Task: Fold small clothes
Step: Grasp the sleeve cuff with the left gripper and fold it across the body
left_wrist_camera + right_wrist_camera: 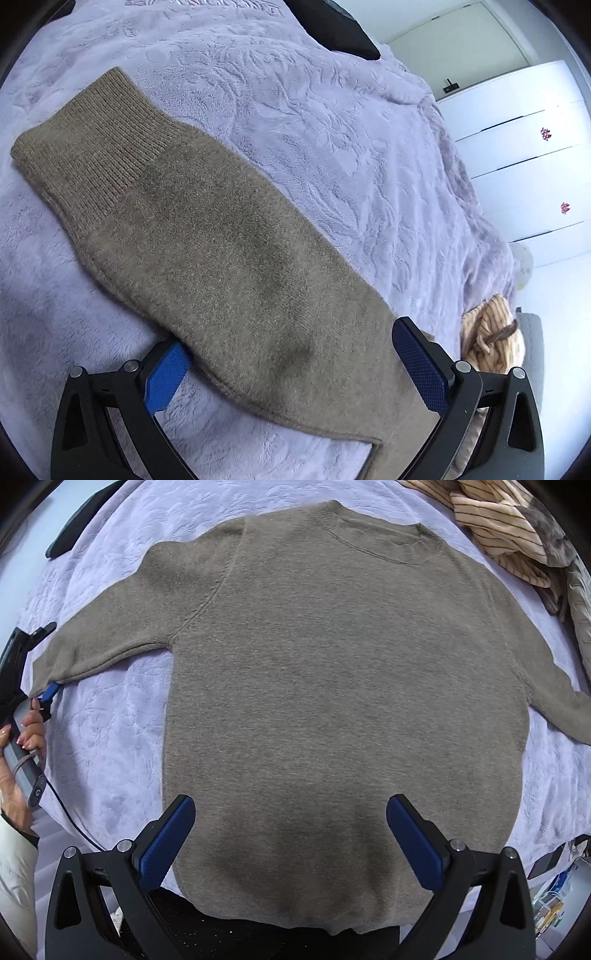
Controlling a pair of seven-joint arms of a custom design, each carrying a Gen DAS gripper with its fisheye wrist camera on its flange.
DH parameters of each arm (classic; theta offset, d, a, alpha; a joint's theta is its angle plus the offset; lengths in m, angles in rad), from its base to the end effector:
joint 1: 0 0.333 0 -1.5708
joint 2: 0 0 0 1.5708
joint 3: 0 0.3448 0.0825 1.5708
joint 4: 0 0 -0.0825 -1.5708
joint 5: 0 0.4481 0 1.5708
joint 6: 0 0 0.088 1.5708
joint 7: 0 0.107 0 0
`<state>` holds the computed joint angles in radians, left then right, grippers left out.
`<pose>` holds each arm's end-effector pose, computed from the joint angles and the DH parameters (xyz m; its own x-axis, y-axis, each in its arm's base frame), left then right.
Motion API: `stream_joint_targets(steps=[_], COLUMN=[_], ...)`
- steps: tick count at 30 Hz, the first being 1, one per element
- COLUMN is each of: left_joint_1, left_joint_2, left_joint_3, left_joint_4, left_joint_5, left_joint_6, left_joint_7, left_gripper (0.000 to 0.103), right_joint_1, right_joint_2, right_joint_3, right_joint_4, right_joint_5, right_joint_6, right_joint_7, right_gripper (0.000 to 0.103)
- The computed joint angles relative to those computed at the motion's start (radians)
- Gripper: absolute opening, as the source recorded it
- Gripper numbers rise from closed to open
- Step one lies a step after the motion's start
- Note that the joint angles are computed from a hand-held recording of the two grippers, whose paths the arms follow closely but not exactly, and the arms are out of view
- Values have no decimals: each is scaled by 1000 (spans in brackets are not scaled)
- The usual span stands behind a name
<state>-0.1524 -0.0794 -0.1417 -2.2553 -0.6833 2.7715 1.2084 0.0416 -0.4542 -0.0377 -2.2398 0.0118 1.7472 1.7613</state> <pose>0.5797 -0.1481 0.4488 0.4109 -0.6711 0.6171 -0.7509 -0.6330 -0.1883 0.4621 0.0010 0.5537 -0.1841 -0.9827 -0.0202 -0.9821 0.1831 0.0433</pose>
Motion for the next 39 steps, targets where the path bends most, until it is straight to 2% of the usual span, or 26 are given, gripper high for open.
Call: stream_joint_targets(steps=[1, 2, 3, 4, 6, 9, 15, 21, 23, 27, 29, 31, 34, 35, 36, 37, 39], left_joint_1=[15, 28, 36, 37, 23, 27, -38, -145, -193, -280, -344, -392, -423, -423, -421, -420, -415], left_joint_2=[5, 8, 12, 14, 6, -8, -2, 154, 238, 382, 448, 511, 547, 533, 513, 489, 413], left_joint_3=[-8, -11, -15, -14, -6, -20, -63, -139, -160, -189, -167, -151, -140, -139, -139, -137, -128], left_joint_4=[2, 6, 11, 9, -5, 10, 133, 374, 475, 619, 687, 764, 816, 801, 780, 759, 685], left_joint_5=[95, 174, 242, 261, 184, 297, 408, 480, 551, 603, 683, 739, 784, 789, 796, 805, 837], left_joint_6=[-5, -23, -40, -31, 0, 0, 5, -32, -83, -170, -246, -367, -511, -511, -504, -506, -490], left_joint_7=[-91, -163, -224, -238, -165, -227, -176, -106, -109, -91, -145, -188, -215, -218, -222, -226, -262], left_gripper=[79, 69, 53, 35, 17, 17, 17, 17, 17, 17, 17, 17, 18, 18, 22, 49, 87], right_joint_1=[2, 3, 3, 3, 0, -10, -43, -96, -124, -185, -218, -248, -282, -289, -295, -298, -300], right_joint_2=[-1, -1, -4, -8, -21, -40, -55, -73, -81, -86, -86, -83, -67, -62, -56, -48, -37], right_joint_3=[-1, -1, -2, -4, -10, -23, -55, -94, -112, -141, -154, -167, -179, -180, -181, -181, -177], right_joint_4=[-2, -4, -7, -11, -22, -37, -58, -65, -67, -76, -80, -81, -79, -80, -77, -71, -61], right_joint_5=[7, 10, 13, 17, 23, 34, 56, 56, 51, 30, 12, -3, -19, -23, -26, -30, -34], right_joint_6=[2, 5, 5, 6, 11, 16, 34, 58, 58, 60, 62, 61, 62, 64, 66, 73, 89], right_joint_7=[-1, -2, -4, -6, -13, -23, -60, -113, -126, -142, -148, -153, -165, -169, -176, -186, -203], right_gripper=[103, 103, 103, 103, 103, 103, 103, 103, 103, 103, 103, 103, 103, 103, 103, 103, 103])
